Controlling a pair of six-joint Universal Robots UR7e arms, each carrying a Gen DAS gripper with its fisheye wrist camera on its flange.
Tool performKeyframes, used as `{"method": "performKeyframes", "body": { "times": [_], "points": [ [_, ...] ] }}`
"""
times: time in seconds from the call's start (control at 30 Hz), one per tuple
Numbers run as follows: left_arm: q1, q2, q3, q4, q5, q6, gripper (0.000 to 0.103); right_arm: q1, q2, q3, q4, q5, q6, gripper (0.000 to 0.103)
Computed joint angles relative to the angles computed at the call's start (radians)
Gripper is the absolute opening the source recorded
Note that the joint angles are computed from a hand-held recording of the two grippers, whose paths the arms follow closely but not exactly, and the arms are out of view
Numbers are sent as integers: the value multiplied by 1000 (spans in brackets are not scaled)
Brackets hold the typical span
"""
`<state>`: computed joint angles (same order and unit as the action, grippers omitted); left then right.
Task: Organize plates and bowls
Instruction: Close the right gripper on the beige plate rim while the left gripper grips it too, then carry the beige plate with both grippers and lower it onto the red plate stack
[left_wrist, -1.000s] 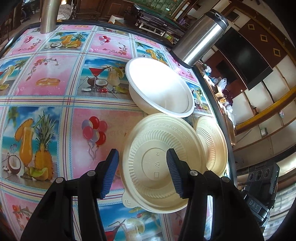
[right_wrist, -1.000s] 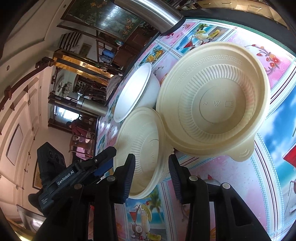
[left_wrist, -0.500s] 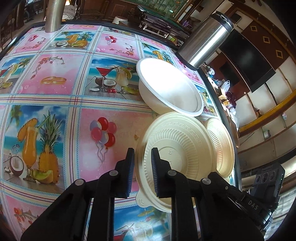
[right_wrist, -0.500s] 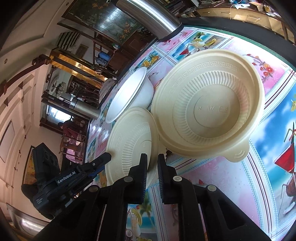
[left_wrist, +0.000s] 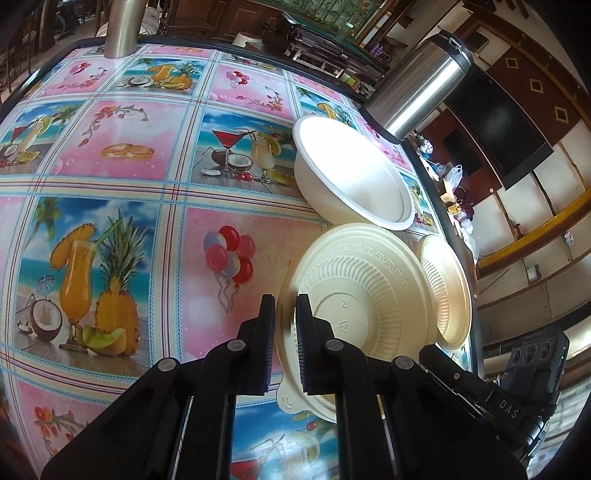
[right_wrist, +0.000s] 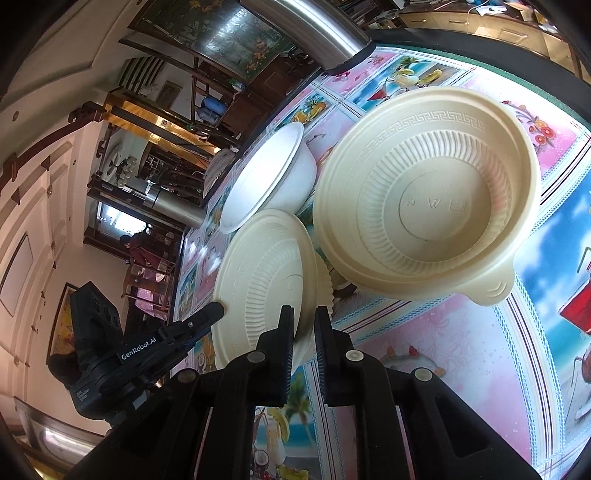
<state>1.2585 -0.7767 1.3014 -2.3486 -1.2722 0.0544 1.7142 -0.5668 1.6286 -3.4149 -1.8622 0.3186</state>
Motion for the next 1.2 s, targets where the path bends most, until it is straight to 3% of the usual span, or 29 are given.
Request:
{"method": "performKeyframes", "body": {
  "times": [0.43,0.9,1.2],
  "points": [
    [22,-203,189,-101,41,-12,8,60,56,-47,18,45,-20,10],
    [56,-555,404,-254,108,24,9,248,194,-225,126,83,-114,10],
    [99,-670,457,-314,149,39,9,328,307,-382,253,108,-141,10]
  ]
}}
